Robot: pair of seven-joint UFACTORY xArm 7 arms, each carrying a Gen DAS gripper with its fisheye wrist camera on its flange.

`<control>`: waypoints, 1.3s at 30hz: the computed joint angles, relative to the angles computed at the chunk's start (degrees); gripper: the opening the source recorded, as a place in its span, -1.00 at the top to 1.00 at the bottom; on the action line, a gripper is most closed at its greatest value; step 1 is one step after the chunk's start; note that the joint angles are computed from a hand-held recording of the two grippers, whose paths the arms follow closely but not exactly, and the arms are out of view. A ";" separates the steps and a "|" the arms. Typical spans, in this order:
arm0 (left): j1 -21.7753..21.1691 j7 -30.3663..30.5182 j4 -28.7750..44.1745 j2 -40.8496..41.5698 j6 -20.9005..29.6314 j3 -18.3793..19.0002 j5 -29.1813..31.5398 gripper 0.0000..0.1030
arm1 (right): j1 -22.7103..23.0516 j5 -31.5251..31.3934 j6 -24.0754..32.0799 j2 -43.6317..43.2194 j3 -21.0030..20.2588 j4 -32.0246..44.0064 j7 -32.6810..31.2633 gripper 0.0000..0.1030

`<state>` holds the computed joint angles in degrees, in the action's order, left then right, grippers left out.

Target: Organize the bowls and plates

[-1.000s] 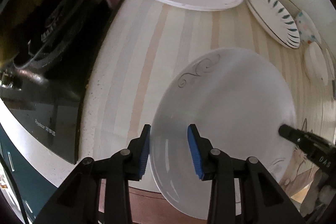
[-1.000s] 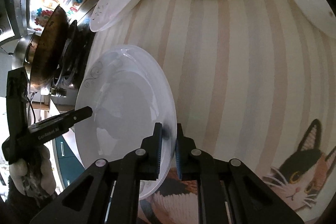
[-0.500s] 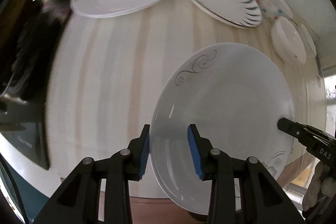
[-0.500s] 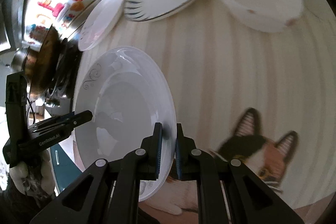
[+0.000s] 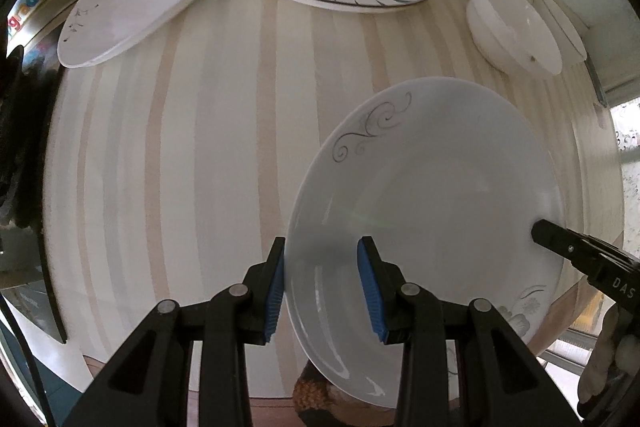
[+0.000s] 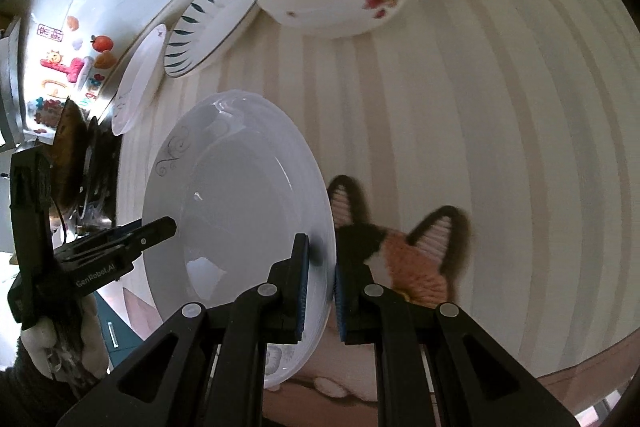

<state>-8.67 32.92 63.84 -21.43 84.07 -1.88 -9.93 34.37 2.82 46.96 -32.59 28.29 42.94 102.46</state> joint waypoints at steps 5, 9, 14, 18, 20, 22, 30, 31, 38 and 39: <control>-0.58 -0.18 -2.76 -1.67 -3.01 -0.95 0.62 0.38 | -0.03 -0.11 -1.13 1.24 0.28 -0.04 0.48 0.75; -1.56 0.05 -3.26 -2.27 -4.92 -1.44 0.98 0.38 | 0.38 -0.25 -2.01 2.57 0.00 0.11 0.20 0.73; -0.05 -2.12 3.05 -0.92 -5.37 0.48 0.08 0.36 | 1.81 2.19 7.28 3.17 -2.81 5.03 -3.25 0.69; 2.42 -6.34 11.29 4.72 -8.88 2.14 -1.67 0.19 | -1.15 -1.60 16.30 4.84 -2.28 14.90 -5.66 0.64; 3.60 -7.87 16.01 10.10 -11.78 2.58 -1.89 0.09 | -3.58 -5.65 17.21 8.35 -1.90 20.81 -8.46 0.25; 4.89 -9.30 18.81 13.42 -11.70 2.88 -1.80 0.10 | -5.82 -10.35 14.68 12.75 -2.09 25.61 -11.57 0.00; 7.01 -17.51 27.39 26.05 -14.39 1.49 1.44 0.10 | -7.95 -22.24 4.99 43.54 -10.64 50.95 -31.53 -0.03; 7.18 -18.06 28.02 26.89 -14.18 1.44 1.92 0.10 | -7.66 -22.17 6.17 47.61 -11.58 55.53 -34.42 -0.03; 8.14 -19.20 31.05 30.86 -13.63 0.91 1.24 0.10 | -3.73 -20.48 14.75 72.58 -17.15 86.70 -48.58 -0.02; 8.12 -19.08 31.32 31.33 -13.43 0.79 1.41 0.10 | -3.01 -20.53 15.93 74.90 -18.32 89.78 -49.46 -0.02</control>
<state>-0.55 13.84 95.16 9.90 70.64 -1.08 -8.52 31.36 -17.70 62.89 42.31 9.97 132.72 53.00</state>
